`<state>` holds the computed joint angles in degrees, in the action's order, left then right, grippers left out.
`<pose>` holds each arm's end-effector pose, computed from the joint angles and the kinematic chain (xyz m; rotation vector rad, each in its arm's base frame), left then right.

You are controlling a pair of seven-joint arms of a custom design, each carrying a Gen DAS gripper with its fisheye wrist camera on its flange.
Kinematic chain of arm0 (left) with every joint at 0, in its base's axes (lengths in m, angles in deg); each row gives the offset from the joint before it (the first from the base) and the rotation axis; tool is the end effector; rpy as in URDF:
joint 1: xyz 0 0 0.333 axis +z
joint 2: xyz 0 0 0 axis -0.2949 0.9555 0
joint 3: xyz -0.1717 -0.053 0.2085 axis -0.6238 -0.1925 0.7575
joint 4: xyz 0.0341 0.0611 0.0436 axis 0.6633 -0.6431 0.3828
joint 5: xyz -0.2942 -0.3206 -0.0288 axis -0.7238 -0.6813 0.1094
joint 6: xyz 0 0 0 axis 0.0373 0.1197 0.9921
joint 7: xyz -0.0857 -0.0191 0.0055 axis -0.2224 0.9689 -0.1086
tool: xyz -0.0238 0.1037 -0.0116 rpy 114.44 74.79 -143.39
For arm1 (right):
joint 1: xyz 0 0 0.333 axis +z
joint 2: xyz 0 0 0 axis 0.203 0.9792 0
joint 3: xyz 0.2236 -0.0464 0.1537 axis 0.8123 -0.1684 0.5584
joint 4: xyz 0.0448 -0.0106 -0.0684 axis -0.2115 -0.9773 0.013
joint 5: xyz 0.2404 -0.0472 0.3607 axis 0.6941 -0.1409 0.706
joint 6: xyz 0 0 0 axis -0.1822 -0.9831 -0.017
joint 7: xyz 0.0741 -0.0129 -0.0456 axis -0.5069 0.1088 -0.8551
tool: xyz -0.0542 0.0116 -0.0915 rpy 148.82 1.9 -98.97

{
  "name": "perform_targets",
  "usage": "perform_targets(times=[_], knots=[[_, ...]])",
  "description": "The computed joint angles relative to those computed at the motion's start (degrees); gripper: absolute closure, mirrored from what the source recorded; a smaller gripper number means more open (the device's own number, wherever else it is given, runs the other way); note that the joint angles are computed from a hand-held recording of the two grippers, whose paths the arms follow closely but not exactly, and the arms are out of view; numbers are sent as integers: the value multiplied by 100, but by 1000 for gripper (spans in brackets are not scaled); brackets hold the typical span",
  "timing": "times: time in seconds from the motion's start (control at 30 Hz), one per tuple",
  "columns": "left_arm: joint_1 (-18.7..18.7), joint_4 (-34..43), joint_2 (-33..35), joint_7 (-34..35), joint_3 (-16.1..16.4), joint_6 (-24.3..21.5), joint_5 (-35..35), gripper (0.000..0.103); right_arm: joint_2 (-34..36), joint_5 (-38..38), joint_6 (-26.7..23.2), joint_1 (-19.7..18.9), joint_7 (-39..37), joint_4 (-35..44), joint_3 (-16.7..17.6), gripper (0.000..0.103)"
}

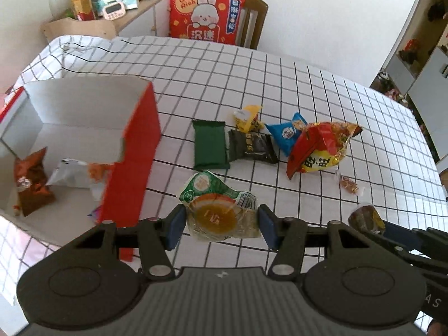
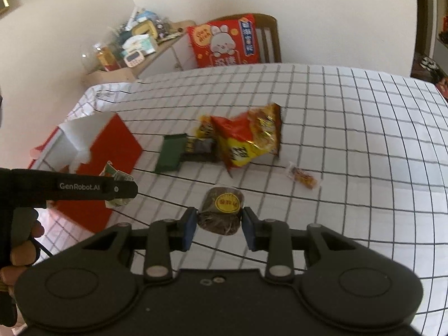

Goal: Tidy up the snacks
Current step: 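Lift the pastry packet with the left tool while the right tool carries the dark cake toward the box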

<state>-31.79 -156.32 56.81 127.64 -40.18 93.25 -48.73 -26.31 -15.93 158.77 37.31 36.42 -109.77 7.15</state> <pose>0.6436 -0.2296 0.3497 -2.0351 1.8165 -0.5812 0.6169 0.3924 0.3144 -1.7981 1.5676 -0.2875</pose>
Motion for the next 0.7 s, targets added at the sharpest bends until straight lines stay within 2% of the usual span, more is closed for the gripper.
perform_targets(times=[0.3,0.57,0.7], knots=[[329,-696,-776,-114,-21,274,62,47,158,-67,-37,197,-192,510,98,69],[770,-1028,-1189,-445,-21,424,447,47,894,-47,-373,462,-684,1818,252,70],[992,-1097,-1275,-499,-23,431,557,47,1444,75,-715,613,-1079,2715,350,70]])
